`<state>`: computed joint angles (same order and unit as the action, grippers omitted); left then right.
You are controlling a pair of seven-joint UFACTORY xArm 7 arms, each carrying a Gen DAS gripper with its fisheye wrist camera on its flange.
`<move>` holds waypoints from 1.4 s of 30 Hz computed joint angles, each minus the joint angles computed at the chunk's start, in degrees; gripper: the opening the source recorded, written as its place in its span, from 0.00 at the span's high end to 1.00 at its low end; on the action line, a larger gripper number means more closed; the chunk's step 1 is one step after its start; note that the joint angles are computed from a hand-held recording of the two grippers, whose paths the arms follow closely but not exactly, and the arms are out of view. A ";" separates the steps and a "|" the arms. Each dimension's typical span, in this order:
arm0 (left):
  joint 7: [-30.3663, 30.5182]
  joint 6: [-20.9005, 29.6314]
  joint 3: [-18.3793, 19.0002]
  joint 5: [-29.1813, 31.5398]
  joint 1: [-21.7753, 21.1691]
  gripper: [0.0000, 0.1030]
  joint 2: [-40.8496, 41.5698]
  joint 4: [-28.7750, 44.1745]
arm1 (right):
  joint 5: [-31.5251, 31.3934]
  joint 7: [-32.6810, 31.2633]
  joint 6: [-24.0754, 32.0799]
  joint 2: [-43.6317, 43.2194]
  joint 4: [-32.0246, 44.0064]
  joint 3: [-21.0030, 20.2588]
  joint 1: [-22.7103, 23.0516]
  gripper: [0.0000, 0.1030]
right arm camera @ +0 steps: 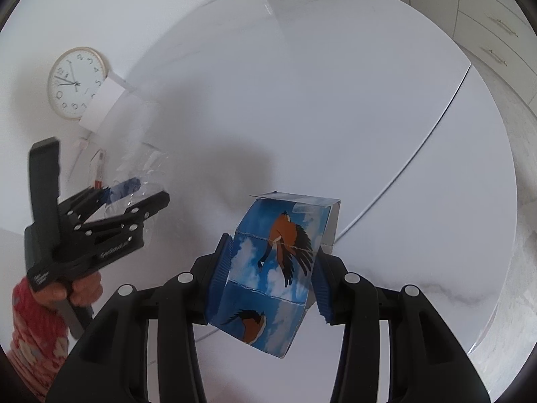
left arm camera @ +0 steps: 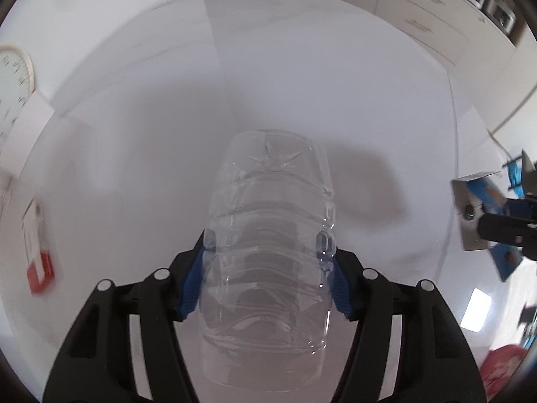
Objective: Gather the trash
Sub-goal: 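Grasp the blue bird-print box with the right gripper while the left grasps the clear plastic bottle, then carry both over the bin and open the right gripper while the left releases the bottle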
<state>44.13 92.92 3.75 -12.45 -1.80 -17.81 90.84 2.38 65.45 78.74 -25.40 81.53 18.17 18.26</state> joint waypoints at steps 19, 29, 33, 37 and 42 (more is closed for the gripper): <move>-28.03 18.40 -5.06 -3.98 -4.96 0.41 -23.73 -3.66 | 4.60 -7.42 17.99 -26.84 -6.94 -0.28 -1.49 0.56; -38.22 20.06 -12.63 -7.34 -11.60 0.41 -27.73 -3.34 | 5.98 -10.87 30.67 -43.31 -11.42 -5.12 -5.89 0.56; -41.43 20.75 -15.15 -7.90 -13.36 0.41 -27.67 -2.07 | 6.29 -13.25 33.94 -48.99 -15.11 -7.62 -7.41 0.56; -43.52 18.58 -17.00 -8.76 -14.94 0.41 -26.37 -3.22 | 7.14 -15.50 36.41 -54.88 -21.56 -9.61 -9.08 0.56; -47.04 17.53 -19.47 -10.38 -17.30 0.41 -27.59 -5.06 | 10.16 -18.05 40.24 -64.43 -34.05 -11.90 -10.89 0.56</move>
